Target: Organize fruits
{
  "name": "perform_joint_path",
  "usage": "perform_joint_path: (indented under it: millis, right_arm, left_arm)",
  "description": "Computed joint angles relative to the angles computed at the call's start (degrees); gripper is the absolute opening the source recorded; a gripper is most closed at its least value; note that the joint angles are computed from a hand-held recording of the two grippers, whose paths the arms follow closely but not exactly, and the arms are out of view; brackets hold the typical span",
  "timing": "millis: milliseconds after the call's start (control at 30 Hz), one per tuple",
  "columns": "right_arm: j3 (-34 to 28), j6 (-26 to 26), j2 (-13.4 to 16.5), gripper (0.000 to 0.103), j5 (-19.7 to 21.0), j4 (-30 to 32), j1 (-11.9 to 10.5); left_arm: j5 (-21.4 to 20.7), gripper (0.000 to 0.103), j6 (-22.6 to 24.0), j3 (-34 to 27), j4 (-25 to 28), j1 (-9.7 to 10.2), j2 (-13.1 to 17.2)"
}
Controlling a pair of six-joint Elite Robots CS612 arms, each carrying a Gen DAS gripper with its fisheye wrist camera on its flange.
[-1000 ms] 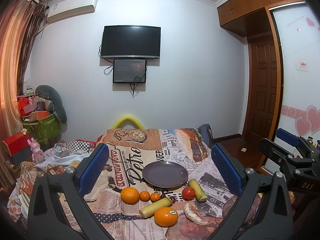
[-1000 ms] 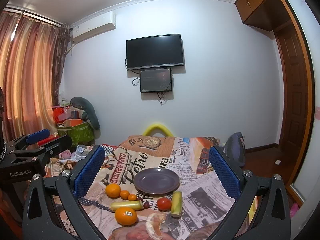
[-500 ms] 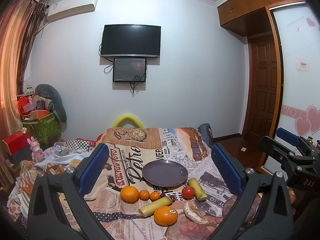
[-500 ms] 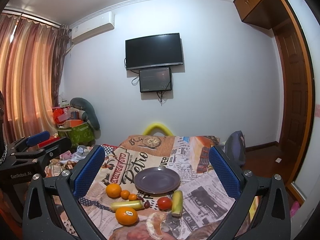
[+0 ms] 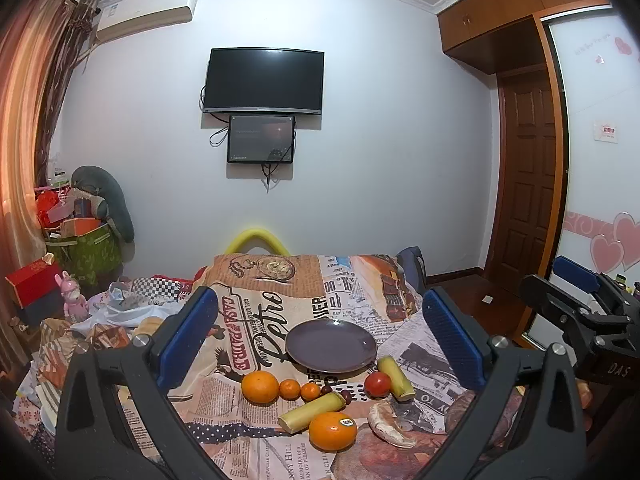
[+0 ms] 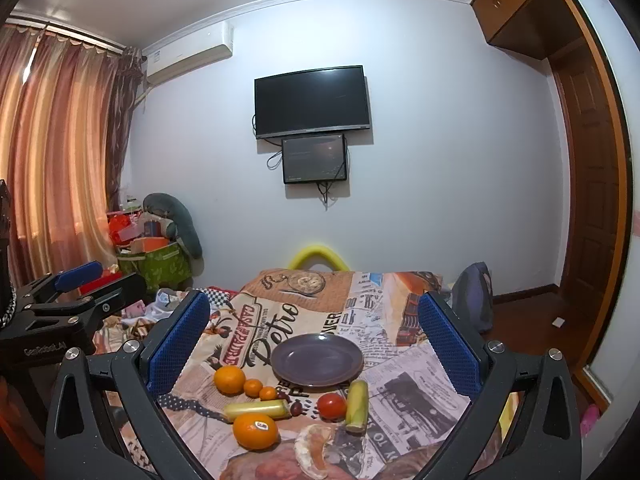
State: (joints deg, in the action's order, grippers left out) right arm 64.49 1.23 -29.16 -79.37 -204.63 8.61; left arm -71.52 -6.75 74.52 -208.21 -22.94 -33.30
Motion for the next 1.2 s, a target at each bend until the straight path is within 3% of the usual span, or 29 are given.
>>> perform_joint_path:
  millis: [233,400,600,667,700,767,900,967,1200]
  right_arm:
    - [-0.70,-1.15,0.45,0.103,0.27,1.26,-0.03]
    - [-2.19,-3.23,1.45,0.103,-1.66,3.89,0.07]
    - [-4.31,-4.26,2.81,0.103,-0.50,10.62,-0.54]
    - [-4.76,-4.36,3.06,0.102,-0.73,12.43,-0.55]
    - [-5.20,-4.51,3.30,0.099,-0.78,13.91,-0.61]
    - [-5.85,-4.68,3.62,0.093,-0.30,16.77,-0.77]
    - [-7.63,-4.73,4.31,0.068,2.39,24.07,-1.15]
    - [-8.17,-5.30,4.54,0.063,2.90,26.95,-1.18]
    - [-10.02,-8.90,5.81,0.061,3.66,34.16,-0.88]
  left_arm:
    - [0.33,0.103,0.22,-0.91,1.05,0.05,0.55]
    - [-0.76,0.103,-0.14,-2.80,3.56,0.53,1.74]
    - [-3.07,0.102,-0.81,-6.16,10.91,1.46,3.49]
    - [-3.60,0.094,-0.50,-7.43,13.53,1.70,4.20]
    - [-3.98,0.086,-0.24,-8.22,15.45,1.84,4.59]
    - [-4.82,0.081,0.07,-9.81,19.28,2.07,5.45]
    - [-7.41,0.068,-0.84,-12.26,25.55,2.64,6.87]
    - [-9.19,0.064,-1.91,-13.68,29.11,3.04,7.66]
    - [-11.94,0.062,-3.33,-16.58,35.41,3.66,9.79]
